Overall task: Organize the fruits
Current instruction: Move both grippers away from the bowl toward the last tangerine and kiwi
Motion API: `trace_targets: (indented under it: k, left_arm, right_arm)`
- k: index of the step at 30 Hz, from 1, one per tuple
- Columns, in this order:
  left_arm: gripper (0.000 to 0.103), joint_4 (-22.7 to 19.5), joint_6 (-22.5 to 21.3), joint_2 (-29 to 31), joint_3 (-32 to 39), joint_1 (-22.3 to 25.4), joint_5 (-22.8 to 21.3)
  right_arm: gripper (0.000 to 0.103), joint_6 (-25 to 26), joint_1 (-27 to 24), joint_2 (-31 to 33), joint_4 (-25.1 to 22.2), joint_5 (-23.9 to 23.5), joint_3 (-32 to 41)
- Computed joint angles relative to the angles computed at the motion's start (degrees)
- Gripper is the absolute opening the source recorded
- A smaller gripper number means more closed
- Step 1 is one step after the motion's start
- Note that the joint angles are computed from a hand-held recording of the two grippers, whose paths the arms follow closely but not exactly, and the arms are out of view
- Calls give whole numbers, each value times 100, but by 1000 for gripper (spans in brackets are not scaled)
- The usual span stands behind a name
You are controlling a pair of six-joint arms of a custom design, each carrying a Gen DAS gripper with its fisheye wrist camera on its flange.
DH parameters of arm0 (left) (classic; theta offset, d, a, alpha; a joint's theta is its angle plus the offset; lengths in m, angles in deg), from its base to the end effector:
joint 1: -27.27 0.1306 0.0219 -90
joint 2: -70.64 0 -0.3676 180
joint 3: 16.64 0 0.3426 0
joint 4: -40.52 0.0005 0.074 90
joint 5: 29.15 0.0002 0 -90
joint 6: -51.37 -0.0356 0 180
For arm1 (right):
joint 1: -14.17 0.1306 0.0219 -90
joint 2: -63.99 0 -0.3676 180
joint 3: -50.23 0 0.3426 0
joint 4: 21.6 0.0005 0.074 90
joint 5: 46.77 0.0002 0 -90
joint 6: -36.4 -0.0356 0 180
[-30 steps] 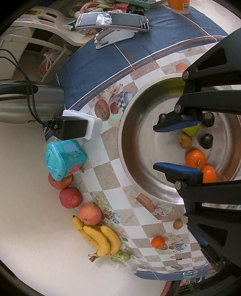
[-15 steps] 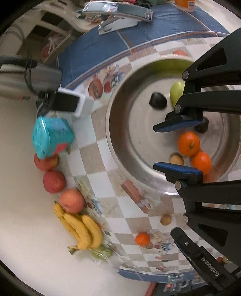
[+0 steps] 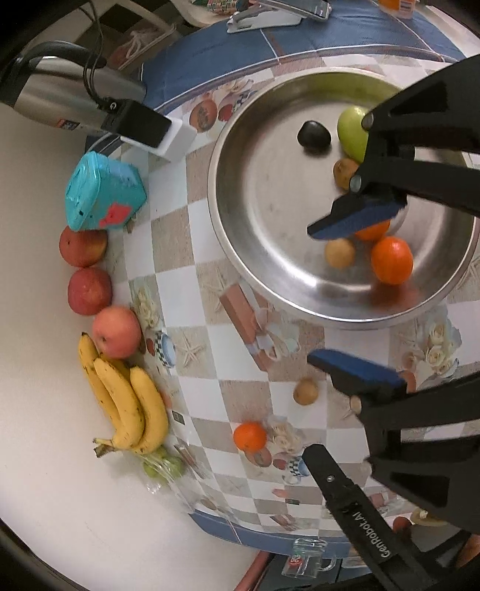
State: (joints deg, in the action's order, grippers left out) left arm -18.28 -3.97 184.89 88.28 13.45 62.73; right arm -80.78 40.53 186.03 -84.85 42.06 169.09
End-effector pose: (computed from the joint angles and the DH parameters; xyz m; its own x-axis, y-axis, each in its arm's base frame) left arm 0.5352 -0.1334 0.3085 -0.8838 -0.3679 -0.2891 -0.3064 0.9220 -0.2369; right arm 0.5399 0.2678 0.3227 -0.9367 0.0455 -0.3472 -0.0263 0.9796 0.1993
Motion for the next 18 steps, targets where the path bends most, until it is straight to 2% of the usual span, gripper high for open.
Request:
trace_targets:
  k: [6, 7, 9, 18]
  left_arm:
    - [89, -77, 77, 19, -18, 62, -170]
    - [94, -82, 94, 14, -25, 73, -208]
    - [101, -42, 142, -16, -62, 96, -258]
    - [103, 78, 155, -115, -136, 177, -595]
  right_arm:
    - [69, -48, 2, -57, 167, 51, -62]
    - [70, -36, 6, -52, 164, 66, -55]
    - [79, -11, 10, -44, 177, 73, -49]
    - [81, 33, 39, -19, 291, -2, -83]
